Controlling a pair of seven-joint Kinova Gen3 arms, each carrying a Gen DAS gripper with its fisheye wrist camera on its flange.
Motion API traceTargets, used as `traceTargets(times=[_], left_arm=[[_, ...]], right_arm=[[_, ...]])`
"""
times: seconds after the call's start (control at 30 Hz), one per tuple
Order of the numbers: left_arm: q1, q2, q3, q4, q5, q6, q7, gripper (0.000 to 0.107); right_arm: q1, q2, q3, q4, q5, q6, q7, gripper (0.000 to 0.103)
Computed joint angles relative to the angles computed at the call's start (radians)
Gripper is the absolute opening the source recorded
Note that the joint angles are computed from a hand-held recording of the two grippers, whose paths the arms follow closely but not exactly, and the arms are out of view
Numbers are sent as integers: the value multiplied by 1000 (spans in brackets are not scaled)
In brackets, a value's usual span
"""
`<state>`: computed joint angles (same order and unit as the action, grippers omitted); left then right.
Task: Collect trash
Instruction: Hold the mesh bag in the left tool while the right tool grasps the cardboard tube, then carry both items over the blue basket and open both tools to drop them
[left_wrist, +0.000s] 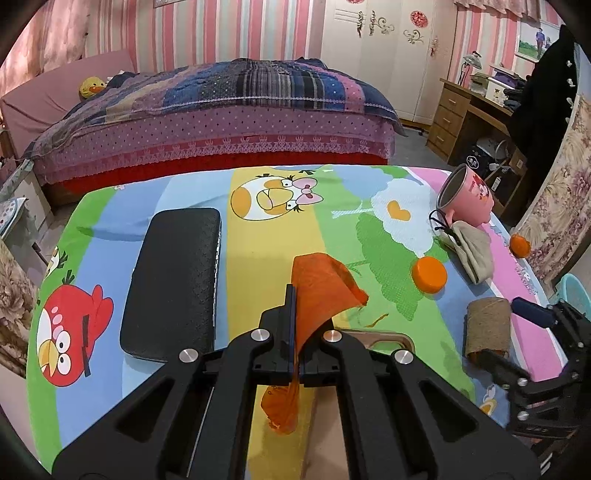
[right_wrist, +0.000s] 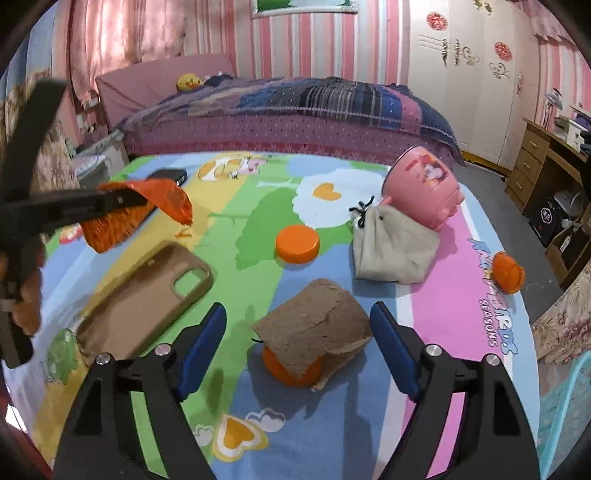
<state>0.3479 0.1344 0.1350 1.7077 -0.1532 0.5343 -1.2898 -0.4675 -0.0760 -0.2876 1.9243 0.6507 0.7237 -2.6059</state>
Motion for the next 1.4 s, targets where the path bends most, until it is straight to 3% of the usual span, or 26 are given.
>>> traceTargets(times=[0.13,0.2,0.37,0.57,0.77,0.9,1.23,1.4], left_arm=[[-5,-2,1,1,10,-3,-6,0],[-2,-2,-1,0,5,-2,0,0],[1,-4,-2,3,-5,-6,7,0],[-3,-18,1,9,1,-21,4,0],[3,-27,6,8,-7,-24,12,0],[6,-39,12,9,-9,-30,15,0],[22,-83,36,19,-27,-46,28,0],[26,-106,50,29,-32,-58,31,0]], right_arm=[[-7,9,0,0,29,15,-6,76],[-4,3,11,6,6,-6,12,59],[38,-47,16,47,-21,-98,-4,52],[125,-153,27,107,-102,-243,-12,51],[211,-227,-10,123,-162,-251,17,51],[238,-281,14,147,-246,-295,67,51],[425,-357,-120,144,-308,-298,131,50],[465,-411,-114,197,-371,-407,170,50]])
